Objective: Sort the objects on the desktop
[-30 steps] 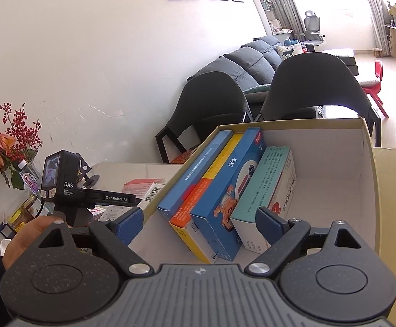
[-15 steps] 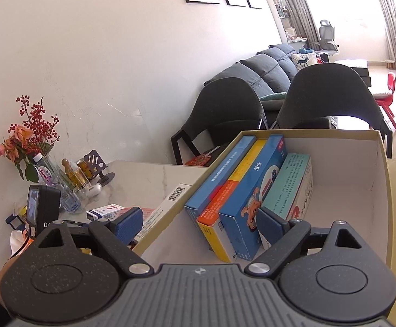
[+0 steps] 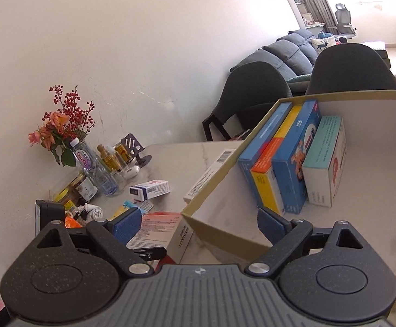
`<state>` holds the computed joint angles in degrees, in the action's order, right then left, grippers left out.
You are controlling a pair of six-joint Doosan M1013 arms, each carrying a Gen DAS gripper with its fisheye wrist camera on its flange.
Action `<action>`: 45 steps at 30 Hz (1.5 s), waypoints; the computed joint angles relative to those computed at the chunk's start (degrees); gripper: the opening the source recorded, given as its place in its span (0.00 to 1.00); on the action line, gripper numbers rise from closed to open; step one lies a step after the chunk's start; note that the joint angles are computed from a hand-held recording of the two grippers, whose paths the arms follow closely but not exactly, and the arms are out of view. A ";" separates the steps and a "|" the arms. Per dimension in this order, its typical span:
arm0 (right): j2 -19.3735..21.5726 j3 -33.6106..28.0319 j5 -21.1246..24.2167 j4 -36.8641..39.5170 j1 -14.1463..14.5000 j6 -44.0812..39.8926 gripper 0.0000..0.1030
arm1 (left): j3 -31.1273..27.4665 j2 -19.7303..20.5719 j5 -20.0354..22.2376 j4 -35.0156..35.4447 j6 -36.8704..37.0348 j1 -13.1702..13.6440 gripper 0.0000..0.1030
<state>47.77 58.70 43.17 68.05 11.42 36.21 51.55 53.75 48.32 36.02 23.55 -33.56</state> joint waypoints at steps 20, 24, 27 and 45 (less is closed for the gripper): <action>1.15 3.19 4.11 -0.52 2.56 9.08 0.73 | 16.15 -7.68 -5.75 15.58 -16.77 -3.19 1.00; 3.54 -0.37 6.55 -1.72 3.05 14.55 0.72 | 17.34 -7.97 -6.77 20.09 -17.00 -4.07 1.00; 5.55 -3.85 9.41 -3.64 3.46 18.16 0.72 | 16.98 -7.53 -7.12 22.34 -14.67 -4.69 1.00; 9.48 -11.86 13.32 -11.35 5.00 26.01 0.72 | 17.74 -6.29 -15.36 25.62 -8.80 -3.61 1.00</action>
